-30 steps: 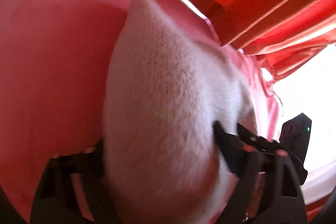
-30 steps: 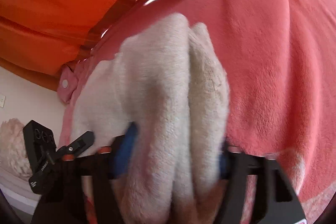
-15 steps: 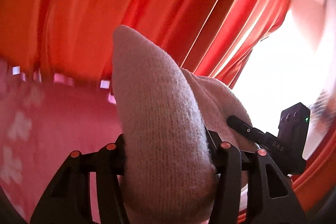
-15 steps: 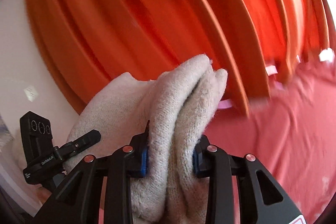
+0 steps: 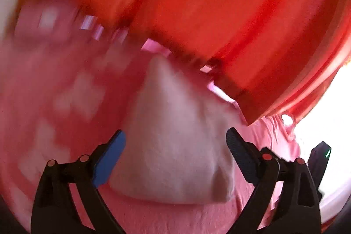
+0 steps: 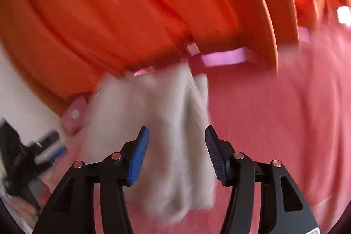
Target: Fold small clothes
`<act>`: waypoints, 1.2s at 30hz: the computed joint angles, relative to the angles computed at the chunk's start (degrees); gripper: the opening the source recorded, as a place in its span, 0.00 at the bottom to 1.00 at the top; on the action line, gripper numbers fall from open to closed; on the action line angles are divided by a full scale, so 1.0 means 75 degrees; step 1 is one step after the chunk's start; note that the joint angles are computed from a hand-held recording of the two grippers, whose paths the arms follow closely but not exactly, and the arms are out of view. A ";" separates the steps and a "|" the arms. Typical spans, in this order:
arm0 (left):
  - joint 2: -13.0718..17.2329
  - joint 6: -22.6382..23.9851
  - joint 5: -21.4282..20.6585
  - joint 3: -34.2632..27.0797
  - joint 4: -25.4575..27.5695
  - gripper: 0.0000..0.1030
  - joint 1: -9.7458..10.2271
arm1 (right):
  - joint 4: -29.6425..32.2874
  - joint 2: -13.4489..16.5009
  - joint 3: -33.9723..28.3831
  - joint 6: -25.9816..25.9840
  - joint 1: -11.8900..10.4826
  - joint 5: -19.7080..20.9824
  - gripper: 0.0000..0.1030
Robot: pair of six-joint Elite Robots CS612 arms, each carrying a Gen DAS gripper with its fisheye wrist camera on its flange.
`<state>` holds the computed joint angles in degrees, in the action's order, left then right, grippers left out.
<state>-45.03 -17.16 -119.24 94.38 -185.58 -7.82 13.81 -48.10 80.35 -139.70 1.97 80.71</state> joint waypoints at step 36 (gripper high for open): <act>0.0306 0.0874 0.1283 0.0113 -0.0799 0.57 -0.0288 | 0.1156 0.0747 -0.1371 -0.1224 0.0014 -0.0378 0.41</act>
